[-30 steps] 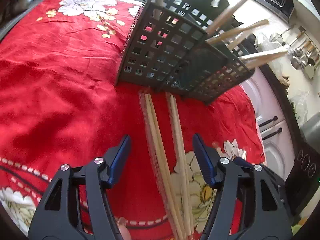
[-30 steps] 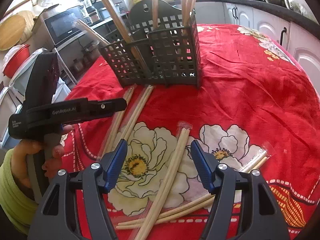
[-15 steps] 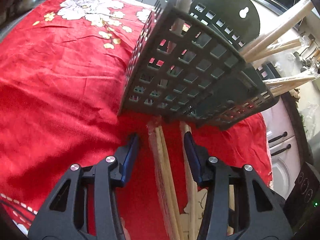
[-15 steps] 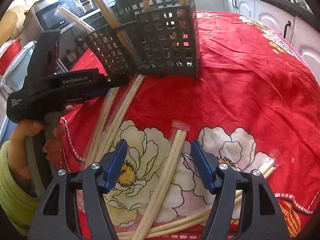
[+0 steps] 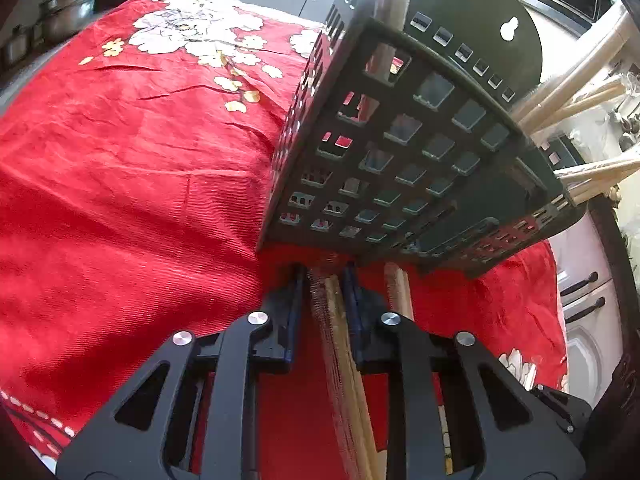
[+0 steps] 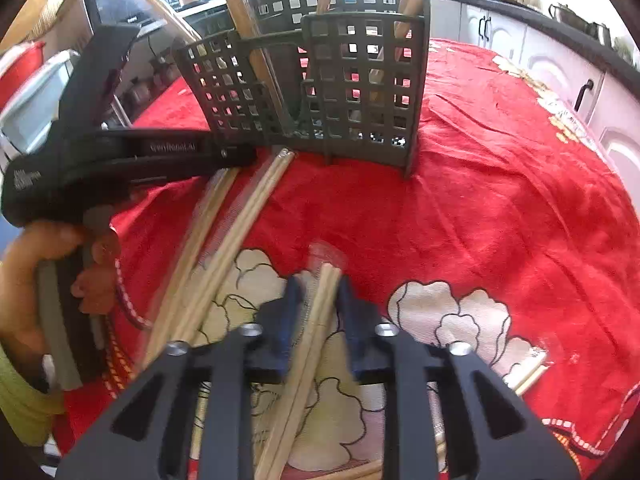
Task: Organize utensils
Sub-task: 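Lift the chopstick in the left tool while the right tool lifts its chopstick toward the caddy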
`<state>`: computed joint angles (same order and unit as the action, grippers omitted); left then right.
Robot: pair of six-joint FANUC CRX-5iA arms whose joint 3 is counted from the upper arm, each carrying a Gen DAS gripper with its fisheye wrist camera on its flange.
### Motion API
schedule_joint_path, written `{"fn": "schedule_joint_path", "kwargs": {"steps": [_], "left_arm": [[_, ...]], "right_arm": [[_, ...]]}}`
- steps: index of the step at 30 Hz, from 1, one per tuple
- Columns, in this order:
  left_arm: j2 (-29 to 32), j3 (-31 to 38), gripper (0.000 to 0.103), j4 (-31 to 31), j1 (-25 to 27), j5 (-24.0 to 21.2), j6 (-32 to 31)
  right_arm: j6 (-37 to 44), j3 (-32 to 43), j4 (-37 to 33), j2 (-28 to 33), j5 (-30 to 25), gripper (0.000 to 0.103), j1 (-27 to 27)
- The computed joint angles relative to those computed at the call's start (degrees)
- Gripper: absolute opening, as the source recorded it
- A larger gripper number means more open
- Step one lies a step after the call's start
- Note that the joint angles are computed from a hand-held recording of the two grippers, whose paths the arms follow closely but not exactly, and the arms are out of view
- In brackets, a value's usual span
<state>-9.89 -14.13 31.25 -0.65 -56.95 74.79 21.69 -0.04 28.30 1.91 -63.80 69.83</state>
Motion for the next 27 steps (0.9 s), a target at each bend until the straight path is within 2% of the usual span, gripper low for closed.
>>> {"fn": "schedule_joint_path", "kwargs": {"steps": [7, 16, 27], "left_arm": [[-1.3, -2.7, 0.005, 5.1, 3.2, -1.9, -3.1], [-7.5, -8.2, 0.004, 15.0, 9.5, -3.3, -10.3], [-15.4, -11.3, 0.003, 21.3, 12.0, -2.8, -14.3]], "right_arm": [[-1.5, -2.3, -0.9, -3.0, 5.8, 0.009, -0.8], [-3.2, -2.6, 4.8, -4.6, 6.9, 0.008, 1.2], [-6.1, -1.2, 14.0, -5.1, 7.5, 0.008, 4.5]]}}
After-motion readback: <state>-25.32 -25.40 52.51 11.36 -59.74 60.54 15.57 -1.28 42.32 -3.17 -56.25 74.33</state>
